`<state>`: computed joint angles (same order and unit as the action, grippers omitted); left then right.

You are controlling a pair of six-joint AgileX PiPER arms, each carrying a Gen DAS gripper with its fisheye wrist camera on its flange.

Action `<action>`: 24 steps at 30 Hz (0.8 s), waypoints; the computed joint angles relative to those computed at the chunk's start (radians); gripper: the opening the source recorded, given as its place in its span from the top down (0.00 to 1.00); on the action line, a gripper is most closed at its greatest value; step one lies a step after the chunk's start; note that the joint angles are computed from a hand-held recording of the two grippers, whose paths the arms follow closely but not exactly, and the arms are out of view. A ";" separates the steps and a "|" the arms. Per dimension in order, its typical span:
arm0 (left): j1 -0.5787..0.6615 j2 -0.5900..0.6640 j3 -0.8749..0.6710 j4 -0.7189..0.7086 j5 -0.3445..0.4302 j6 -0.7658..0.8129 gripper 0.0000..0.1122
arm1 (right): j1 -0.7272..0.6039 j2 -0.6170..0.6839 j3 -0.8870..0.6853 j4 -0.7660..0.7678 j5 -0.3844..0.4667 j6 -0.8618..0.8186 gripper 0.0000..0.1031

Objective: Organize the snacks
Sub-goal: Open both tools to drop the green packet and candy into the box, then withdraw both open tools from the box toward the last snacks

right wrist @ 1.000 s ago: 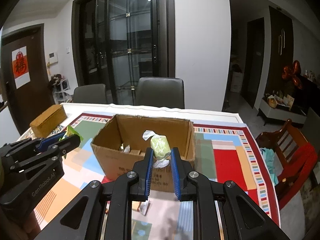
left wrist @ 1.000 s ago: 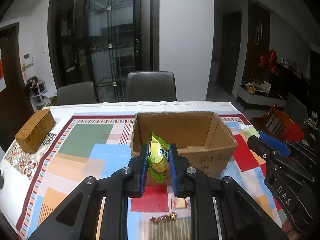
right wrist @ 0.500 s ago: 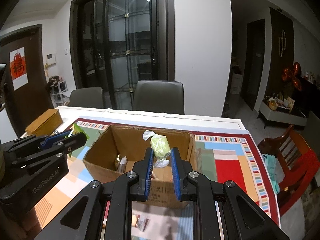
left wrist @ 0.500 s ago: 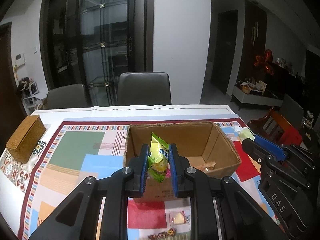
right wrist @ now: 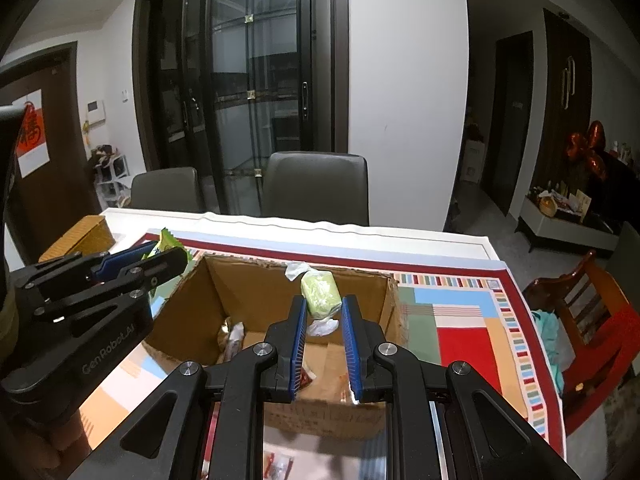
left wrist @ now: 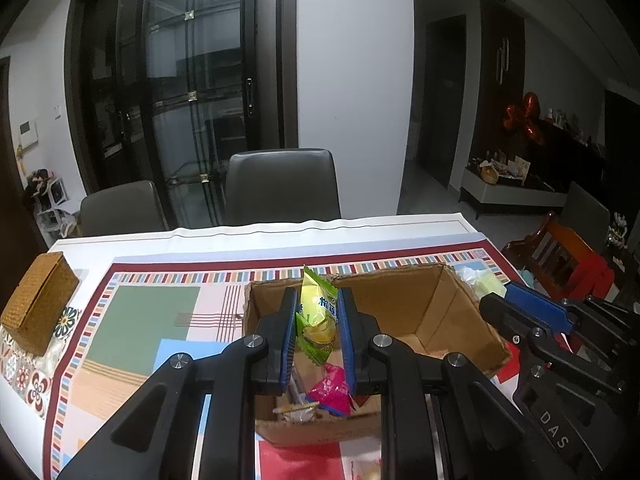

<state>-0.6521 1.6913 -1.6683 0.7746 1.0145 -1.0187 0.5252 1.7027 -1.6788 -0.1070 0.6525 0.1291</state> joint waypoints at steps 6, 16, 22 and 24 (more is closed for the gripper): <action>0.058 0.035 -0.025 -0.080 -0.034 0.072 0.82 | 0.005 0.064 -0.069 0.001 0.027 -0.007 0.81; 0.067 0.059 -0.040 -0.102 -0.030 0.110 0.81 | -0.002 0.110 -0.112 0.002 0.051 -0.005 0.81; 0.040 0.054 -0.043 -0.071 -0.013 0.096 0.59 | -0.012 0.106 -0.108 0.012 0.051 -0.021 0.48; 0.035 0.053 -0.043 -0.063 -0.005 0.093 0.52 | -0.009 0.093 -0.087 -0.017 0.034 0.005 0.33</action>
